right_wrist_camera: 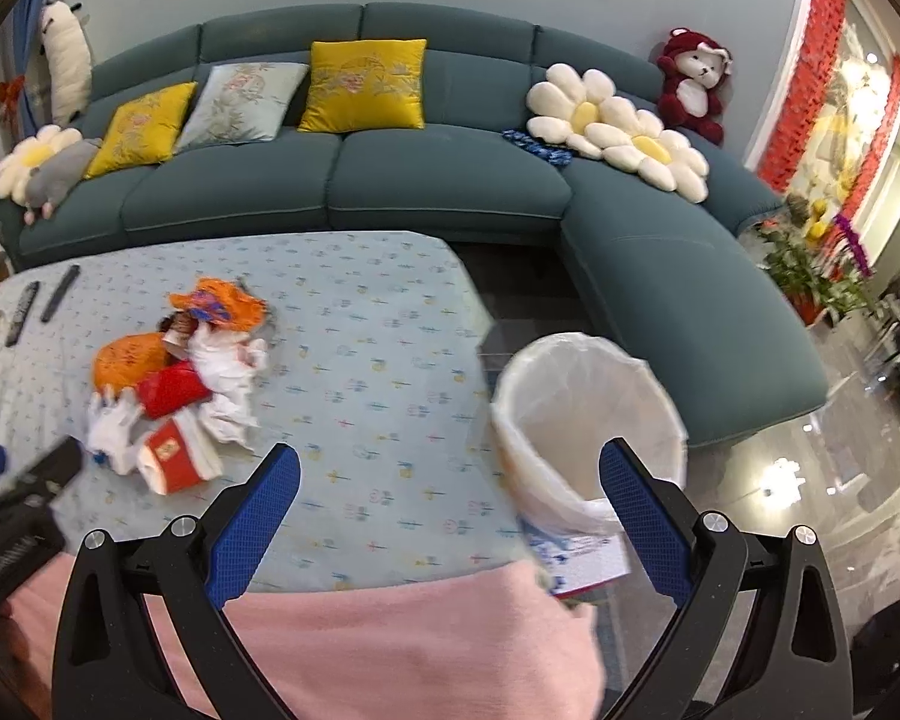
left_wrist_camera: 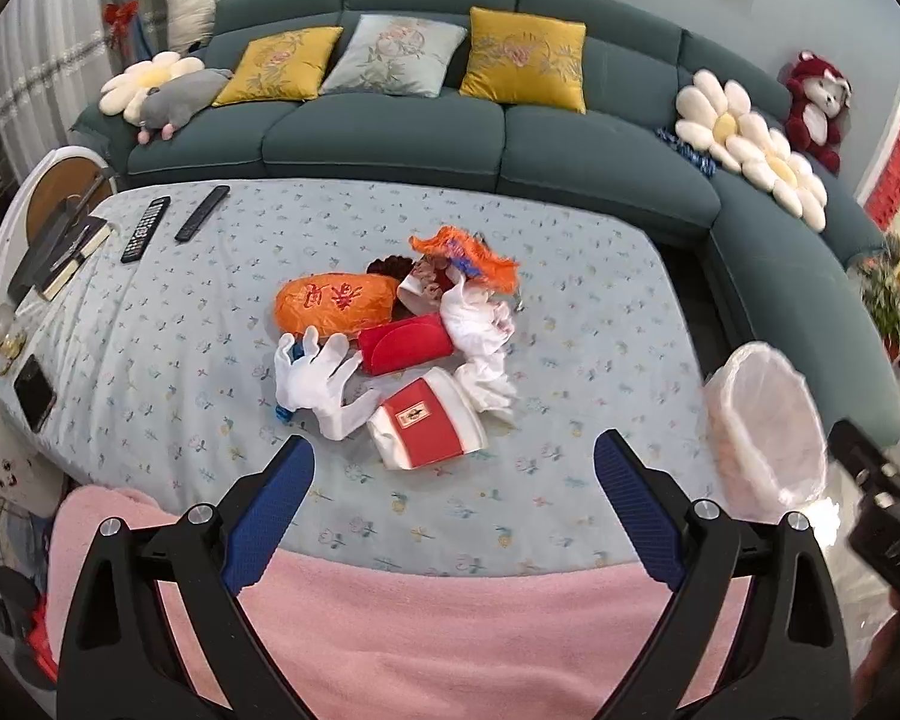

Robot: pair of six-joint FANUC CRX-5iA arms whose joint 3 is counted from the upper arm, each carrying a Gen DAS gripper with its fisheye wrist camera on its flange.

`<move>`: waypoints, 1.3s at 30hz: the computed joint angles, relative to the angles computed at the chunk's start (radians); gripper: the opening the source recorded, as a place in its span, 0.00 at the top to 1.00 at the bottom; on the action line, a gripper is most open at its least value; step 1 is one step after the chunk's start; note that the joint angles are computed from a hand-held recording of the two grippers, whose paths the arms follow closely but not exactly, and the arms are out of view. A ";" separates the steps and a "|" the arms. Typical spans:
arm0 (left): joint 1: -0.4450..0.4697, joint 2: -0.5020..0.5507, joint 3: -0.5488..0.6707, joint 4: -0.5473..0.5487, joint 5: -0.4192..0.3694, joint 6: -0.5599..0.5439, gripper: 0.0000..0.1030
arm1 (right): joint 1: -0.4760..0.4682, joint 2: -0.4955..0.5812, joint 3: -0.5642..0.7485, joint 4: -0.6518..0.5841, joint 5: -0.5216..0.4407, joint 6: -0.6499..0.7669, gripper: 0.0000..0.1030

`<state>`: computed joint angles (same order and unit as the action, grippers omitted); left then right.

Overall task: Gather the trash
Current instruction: 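Grasp the white glove with the left gripper while the right gripper grasps white tissue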

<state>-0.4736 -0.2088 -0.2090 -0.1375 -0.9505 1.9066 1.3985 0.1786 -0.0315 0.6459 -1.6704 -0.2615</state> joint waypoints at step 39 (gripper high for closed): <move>0.380 0.412 -0.042 0.364 0.130 -0.374 0.82 | -0.316 0.486 0.380 -0.150 0.419 0.379 0.37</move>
